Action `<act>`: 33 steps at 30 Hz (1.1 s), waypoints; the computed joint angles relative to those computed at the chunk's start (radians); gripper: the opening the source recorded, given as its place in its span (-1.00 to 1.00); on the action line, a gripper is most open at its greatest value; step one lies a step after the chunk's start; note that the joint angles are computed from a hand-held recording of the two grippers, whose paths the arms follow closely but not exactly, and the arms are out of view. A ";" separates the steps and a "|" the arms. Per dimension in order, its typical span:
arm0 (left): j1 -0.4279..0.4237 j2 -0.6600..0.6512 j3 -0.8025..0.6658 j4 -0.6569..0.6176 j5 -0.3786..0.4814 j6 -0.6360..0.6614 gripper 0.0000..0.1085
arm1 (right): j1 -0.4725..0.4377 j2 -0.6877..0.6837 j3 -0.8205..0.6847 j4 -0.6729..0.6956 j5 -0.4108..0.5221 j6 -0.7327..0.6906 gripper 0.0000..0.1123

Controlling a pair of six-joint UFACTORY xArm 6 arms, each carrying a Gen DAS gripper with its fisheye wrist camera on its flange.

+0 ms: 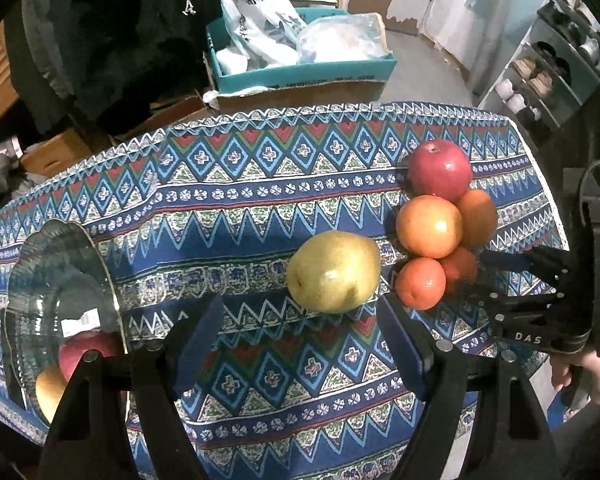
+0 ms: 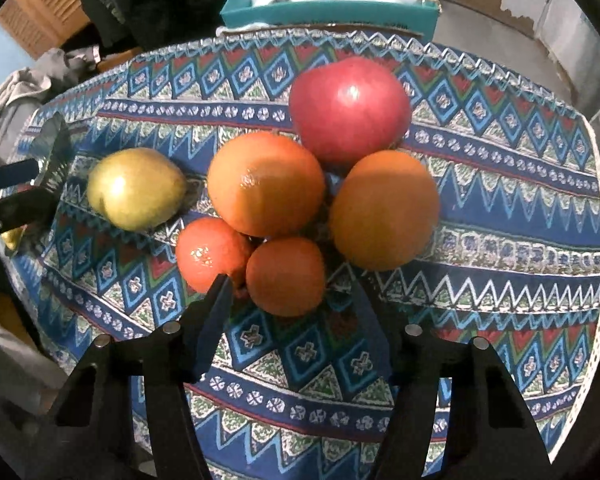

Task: Organize fruits
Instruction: 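Move the right tool to the oranges and grasp one orange, then grasp the yellow pear with the left tool while the right tool lifts the orange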

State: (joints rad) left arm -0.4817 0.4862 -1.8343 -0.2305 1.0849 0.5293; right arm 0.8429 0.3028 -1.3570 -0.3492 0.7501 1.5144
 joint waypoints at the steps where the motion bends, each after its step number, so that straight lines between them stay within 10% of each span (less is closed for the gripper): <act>1: -0.002 0.009 -0.010 -0.001 0.005 -0.001 0.48 | 0.000 0.005 -0.002 -0.006 0.001 -0.001 -0.04; 33: -0.078 0.252 -0.229 0.063 0.113 -0.053 0.45 | 0.011 -0.133 0.206 -0.045 -0.084 0.176 -0.19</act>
